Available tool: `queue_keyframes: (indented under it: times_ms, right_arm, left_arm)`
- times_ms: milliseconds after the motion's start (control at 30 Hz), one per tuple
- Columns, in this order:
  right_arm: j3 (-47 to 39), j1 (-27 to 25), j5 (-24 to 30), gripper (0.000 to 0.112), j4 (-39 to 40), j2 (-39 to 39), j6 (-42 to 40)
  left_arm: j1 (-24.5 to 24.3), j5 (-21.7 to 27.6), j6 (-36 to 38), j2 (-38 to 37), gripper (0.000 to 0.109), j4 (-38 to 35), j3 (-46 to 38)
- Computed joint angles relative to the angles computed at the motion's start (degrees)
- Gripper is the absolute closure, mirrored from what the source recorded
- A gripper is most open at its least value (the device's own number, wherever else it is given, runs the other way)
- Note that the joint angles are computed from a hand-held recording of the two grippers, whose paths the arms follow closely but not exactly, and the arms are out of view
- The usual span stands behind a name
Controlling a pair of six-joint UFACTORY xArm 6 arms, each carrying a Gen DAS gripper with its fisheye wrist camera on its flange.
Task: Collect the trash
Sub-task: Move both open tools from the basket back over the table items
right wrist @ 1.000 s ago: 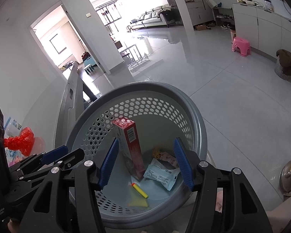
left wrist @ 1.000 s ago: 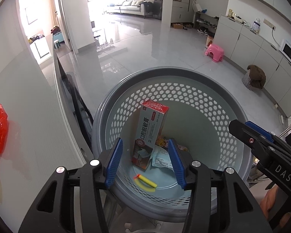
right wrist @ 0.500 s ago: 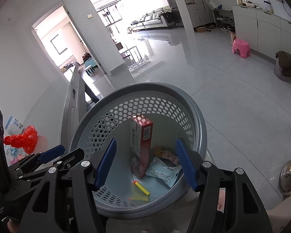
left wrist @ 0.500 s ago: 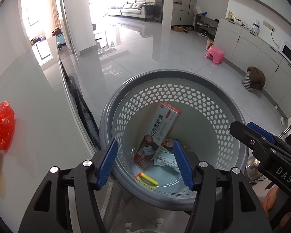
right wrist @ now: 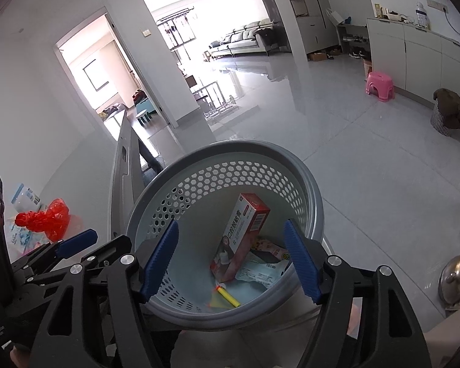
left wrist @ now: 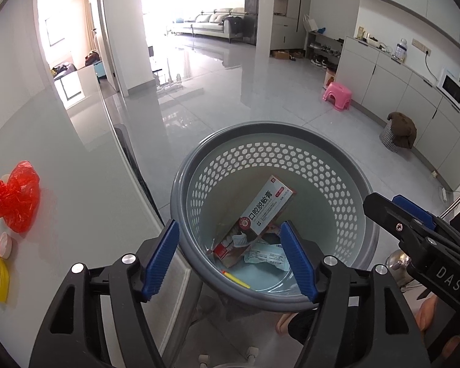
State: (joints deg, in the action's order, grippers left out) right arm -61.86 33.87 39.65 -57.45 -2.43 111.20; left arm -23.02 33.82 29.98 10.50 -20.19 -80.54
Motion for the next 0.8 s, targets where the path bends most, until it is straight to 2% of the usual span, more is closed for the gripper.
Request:
queue_keyframes:
  times_ms: [433, 800]
  right_arm:
    - [-2.76, 3.21, 3.65, 0.039, 0.47, 0.14, -1.47]
    - [-7.65, 6.1, 6.14, 0.035, 0.72, 2.64, -4.04]
  left_arm:
    - [2.41, -0.72, 2.97, -4.17, 0.035, -3.67, 2.85]
    - [5.13, -2.3, 4.13, -7.25, 0.025, -6.26, 4.96]
